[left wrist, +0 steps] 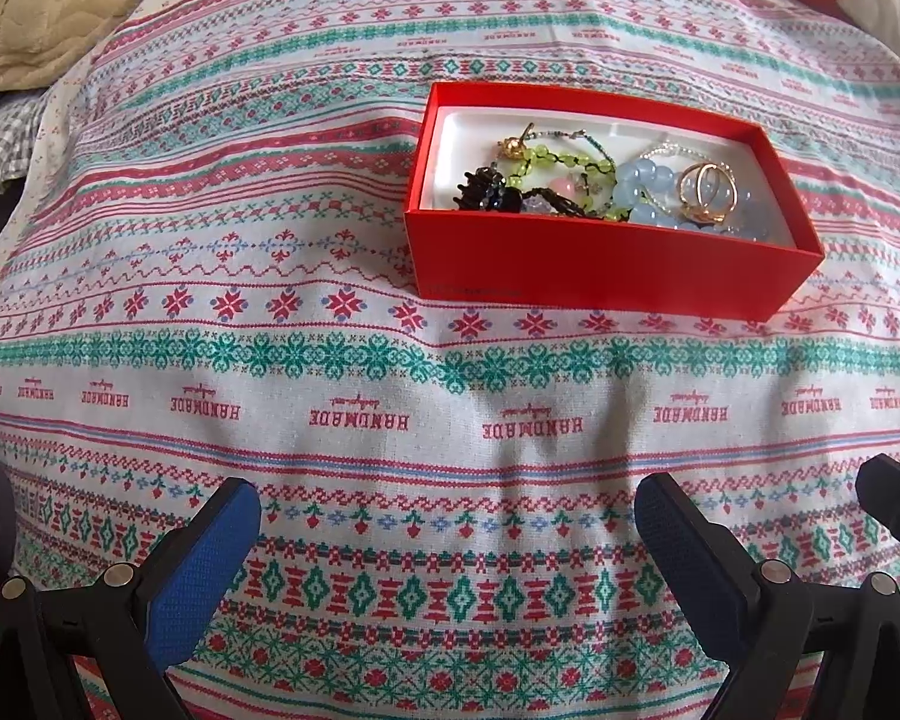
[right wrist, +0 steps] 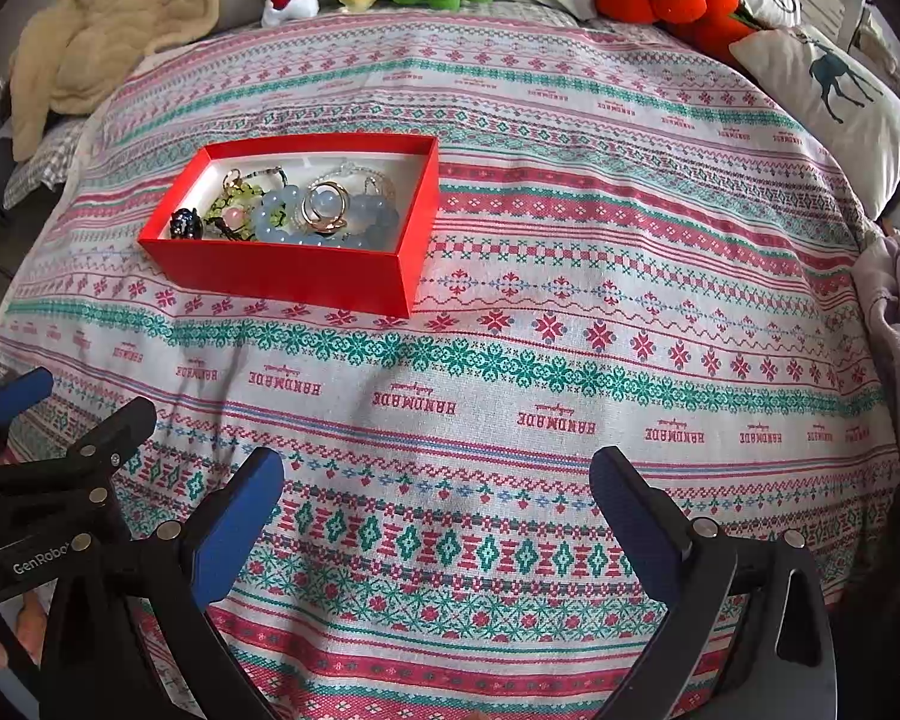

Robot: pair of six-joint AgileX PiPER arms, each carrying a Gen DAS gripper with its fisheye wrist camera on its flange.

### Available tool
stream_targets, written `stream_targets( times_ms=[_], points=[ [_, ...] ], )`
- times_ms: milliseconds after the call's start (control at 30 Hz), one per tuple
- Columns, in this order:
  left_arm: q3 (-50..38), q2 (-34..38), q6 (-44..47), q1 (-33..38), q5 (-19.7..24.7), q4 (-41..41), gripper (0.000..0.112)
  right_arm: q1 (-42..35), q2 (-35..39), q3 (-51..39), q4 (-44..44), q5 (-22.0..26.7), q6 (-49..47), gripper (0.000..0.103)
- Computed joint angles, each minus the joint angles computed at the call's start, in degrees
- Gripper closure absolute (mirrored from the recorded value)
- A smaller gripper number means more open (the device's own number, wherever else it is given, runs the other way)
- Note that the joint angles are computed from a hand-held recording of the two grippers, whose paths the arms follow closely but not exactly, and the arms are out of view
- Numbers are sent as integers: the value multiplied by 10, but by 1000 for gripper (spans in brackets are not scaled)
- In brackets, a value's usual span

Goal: Organize jewelry

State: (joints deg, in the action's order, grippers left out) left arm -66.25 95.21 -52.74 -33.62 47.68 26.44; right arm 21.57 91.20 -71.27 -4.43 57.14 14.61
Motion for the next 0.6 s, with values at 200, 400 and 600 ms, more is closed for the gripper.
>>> stream_targets(
  times_ms=[200,400,600],
  points=[
    [1,-1,0,0,0,1,10,0,1,-1,0,2,0,0],
    [1,-1,0,0,-1,1,10,2,0,-2,0,3,2,0],
    [1,0,4,1,1,1,10,2,1,-2,0,2,1,0]
  ],
)
